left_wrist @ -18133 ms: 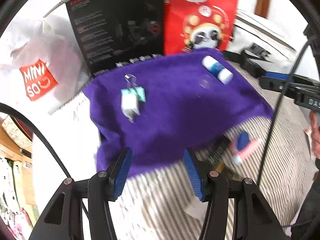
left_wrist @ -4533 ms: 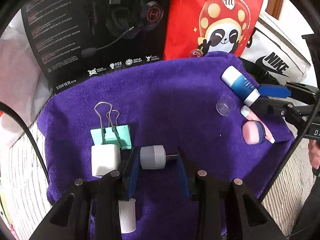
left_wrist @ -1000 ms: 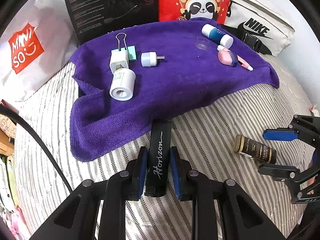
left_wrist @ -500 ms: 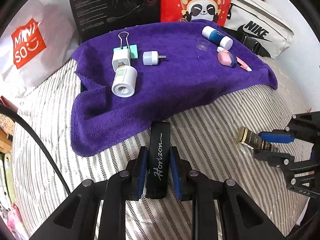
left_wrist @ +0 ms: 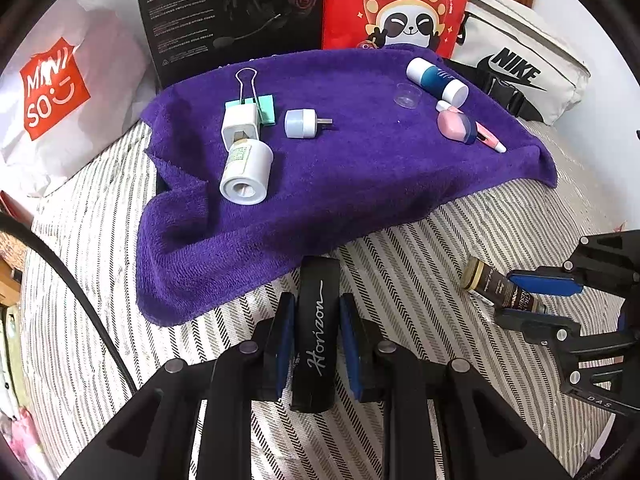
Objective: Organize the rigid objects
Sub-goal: 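Grasp the gold-black Grand Reserve tube with the right gripper while the left holds the Horizon tube, then carry the Horizon tube and Grand Reserve tube over the purple towel with both grippers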
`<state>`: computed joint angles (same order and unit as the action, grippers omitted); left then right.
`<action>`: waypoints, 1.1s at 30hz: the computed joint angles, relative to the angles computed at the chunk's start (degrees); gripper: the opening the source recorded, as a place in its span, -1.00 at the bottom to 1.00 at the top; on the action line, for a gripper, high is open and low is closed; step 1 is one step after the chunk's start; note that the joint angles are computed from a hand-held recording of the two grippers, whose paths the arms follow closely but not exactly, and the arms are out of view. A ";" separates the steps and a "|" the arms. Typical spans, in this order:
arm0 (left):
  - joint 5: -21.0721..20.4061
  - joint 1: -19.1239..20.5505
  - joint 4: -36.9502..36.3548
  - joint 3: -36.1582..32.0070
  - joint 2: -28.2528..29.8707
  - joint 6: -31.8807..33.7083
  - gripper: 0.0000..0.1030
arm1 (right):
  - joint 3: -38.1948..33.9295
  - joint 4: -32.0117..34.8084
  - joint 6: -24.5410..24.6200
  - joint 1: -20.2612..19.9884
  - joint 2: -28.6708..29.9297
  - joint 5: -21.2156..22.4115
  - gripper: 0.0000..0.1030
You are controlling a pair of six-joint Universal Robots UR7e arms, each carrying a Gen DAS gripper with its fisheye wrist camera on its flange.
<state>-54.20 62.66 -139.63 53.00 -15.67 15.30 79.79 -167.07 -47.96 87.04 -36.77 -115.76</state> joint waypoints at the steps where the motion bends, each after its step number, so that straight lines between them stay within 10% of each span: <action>1: -0.95 0.23 0.40 -0.03 -0.28 -0.54 -0.59 | -0.20 0.70 -0.03 0.02 -0.09 0.07 -0.55; 33: -4.74 -0.30 -0.52 0.98 -3.24 -0.30 -0.59 | -4.52 4.71 6.20 -0.88 -2.99 6.94 -0.55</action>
